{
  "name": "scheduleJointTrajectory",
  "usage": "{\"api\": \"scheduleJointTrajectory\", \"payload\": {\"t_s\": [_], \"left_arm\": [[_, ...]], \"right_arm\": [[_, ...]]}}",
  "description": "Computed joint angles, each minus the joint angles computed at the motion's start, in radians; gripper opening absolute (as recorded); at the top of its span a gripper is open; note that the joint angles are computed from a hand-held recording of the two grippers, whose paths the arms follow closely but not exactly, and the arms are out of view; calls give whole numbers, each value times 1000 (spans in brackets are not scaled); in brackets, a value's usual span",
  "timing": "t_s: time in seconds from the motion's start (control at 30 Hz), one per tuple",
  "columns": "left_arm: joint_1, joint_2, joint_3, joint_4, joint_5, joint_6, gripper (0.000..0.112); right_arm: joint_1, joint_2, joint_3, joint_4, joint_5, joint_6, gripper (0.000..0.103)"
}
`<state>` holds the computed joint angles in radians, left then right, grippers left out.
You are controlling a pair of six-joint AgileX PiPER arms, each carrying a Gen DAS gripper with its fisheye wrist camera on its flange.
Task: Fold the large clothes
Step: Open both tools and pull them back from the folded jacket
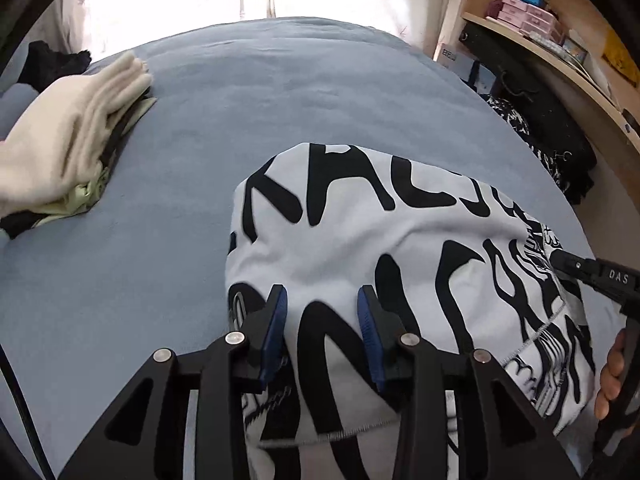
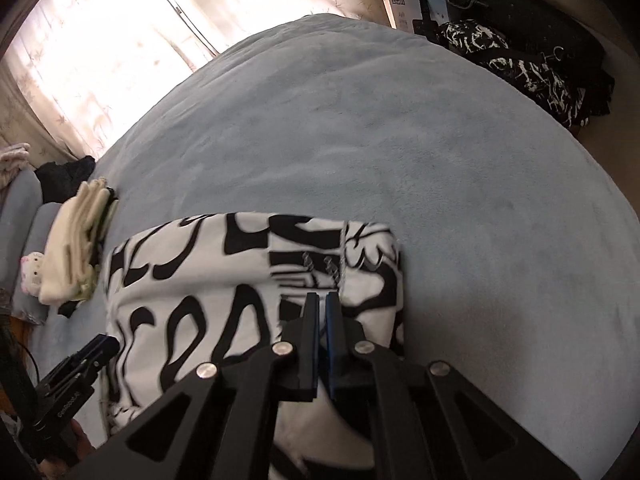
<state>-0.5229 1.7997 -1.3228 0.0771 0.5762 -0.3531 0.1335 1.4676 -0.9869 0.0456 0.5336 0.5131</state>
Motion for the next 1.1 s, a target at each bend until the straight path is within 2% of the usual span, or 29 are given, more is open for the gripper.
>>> {"api": "scheduleJointTrajectory", "payload": {"t_s": [0.07,0.2,0.4,0.5,0.57,0.67,0.77,0.83,0.93,1.0,1.1], "left_arm": [[-6,-28,12,13,30,-14,41],[-12,-109,71,25,48,-27,42],[-22,-227,154,43,90,-58,50],[-33,-292,196,59,115,-80,56],[-45,-332,218,86,134,-108,65],[-62,-382,237,119,161,-135,67],[-70,-424,250,107,190,-123,69],[-75,-457,264,95,207,-113,73],[-80,-490,276,92,233,-100,74],[-83,-503,278,91,251,-90,74],[-82,-508,272,68,266,-63,75]], "right_arm": [[15,-33,17,1,9,20,3],[37,-96,51,8,34,28,3],[108,-212,106,-60,89,107,3],[124,-265,128,-37,114,96,3],[145,-304,139,-47,139,111,3],[177,-352,143,-51,181,119,4],[189,-393,151,-5,212,91,14],[198,-424,161,14,225,88,31],[177,-462,173,86,253,47,49],[146,-480,182,134,271,12,56],[103,-491,187,170,302,-30,57]]}}
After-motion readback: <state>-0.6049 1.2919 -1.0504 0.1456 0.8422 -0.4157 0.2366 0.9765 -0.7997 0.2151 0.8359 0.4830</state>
